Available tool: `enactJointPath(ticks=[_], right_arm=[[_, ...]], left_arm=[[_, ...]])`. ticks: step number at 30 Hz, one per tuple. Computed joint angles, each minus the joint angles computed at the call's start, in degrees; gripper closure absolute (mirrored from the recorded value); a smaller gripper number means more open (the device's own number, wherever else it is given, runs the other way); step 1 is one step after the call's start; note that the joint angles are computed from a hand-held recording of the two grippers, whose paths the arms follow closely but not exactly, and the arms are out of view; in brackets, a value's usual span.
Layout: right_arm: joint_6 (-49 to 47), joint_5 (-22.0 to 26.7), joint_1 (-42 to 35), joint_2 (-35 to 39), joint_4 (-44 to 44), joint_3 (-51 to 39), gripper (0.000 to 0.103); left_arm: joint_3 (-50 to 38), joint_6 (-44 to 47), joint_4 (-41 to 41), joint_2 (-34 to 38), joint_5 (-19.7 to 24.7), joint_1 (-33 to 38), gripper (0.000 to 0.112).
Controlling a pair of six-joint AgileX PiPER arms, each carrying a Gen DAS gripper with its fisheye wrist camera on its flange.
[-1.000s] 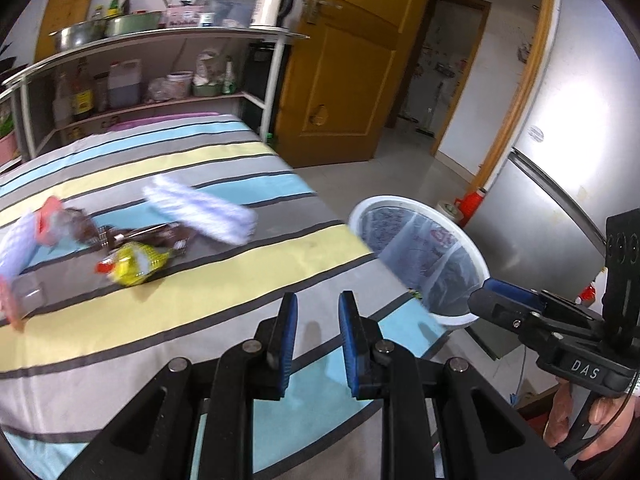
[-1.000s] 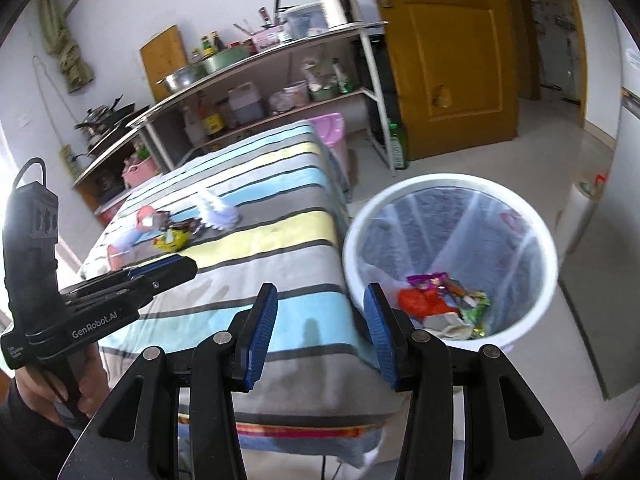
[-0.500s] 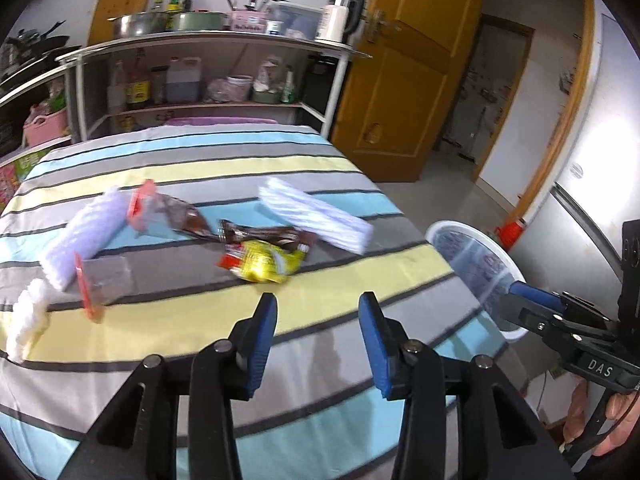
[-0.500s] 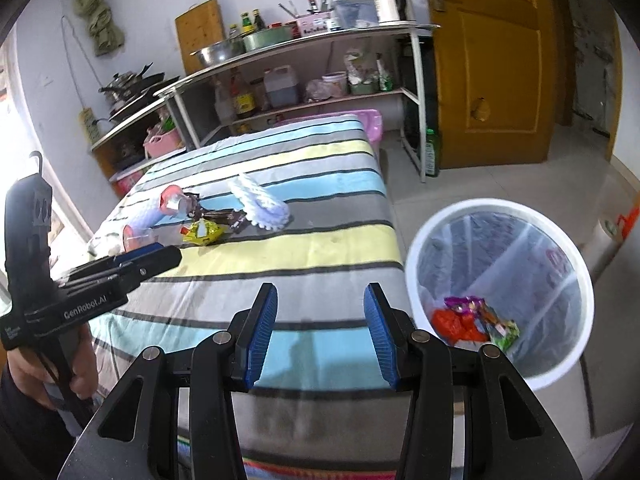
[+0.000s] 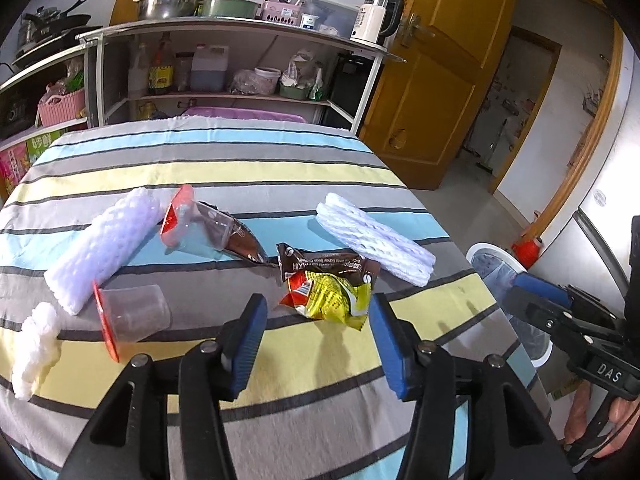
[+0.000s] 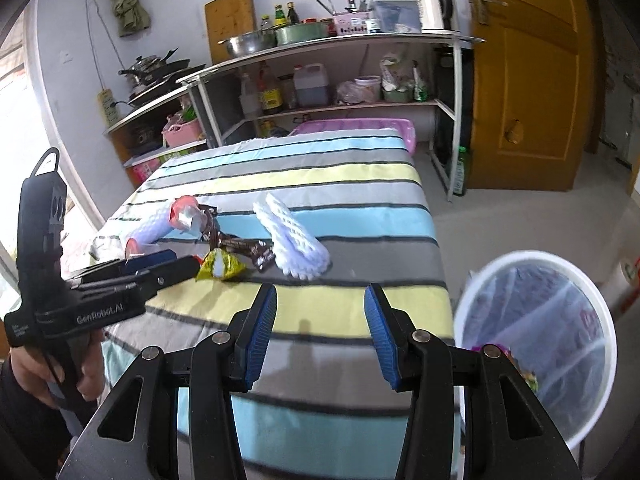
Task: Collect trash
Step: 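Move both open tools back over the remaining trash on the bed, then grasp the white foam mesh sleeve with the right tool while the left tool grasps the brown wrapper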
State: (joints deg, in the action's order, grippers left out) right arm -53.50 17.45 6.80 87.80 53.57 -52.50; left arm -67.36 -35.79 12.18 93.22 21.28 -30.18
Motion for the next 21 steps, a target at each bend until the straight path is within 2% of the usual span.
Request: enactJointPath(ticks=[13, 17, 21], right_arm=[[3.9, 1.0, 2.9, 11.7, -6.5, -11.6, 0.052], [4.8, 1.6, 3.2, 14.1, -7.6, -13.9, 0.052], [9.1, 2.0, 3.9, 16.7, -12.4, -16.7, 0.052]], left_arm=[[-0.2, -3.0, 4.2, -0.8, 0.0, 4.4, 0.056], [-1.8, -1.6, 2.2, 0.4, 0.5, 5.9, 0.056], [-2.4, 6.6, -6.3, 1.6, -0.3, 6.7, 0.056]])
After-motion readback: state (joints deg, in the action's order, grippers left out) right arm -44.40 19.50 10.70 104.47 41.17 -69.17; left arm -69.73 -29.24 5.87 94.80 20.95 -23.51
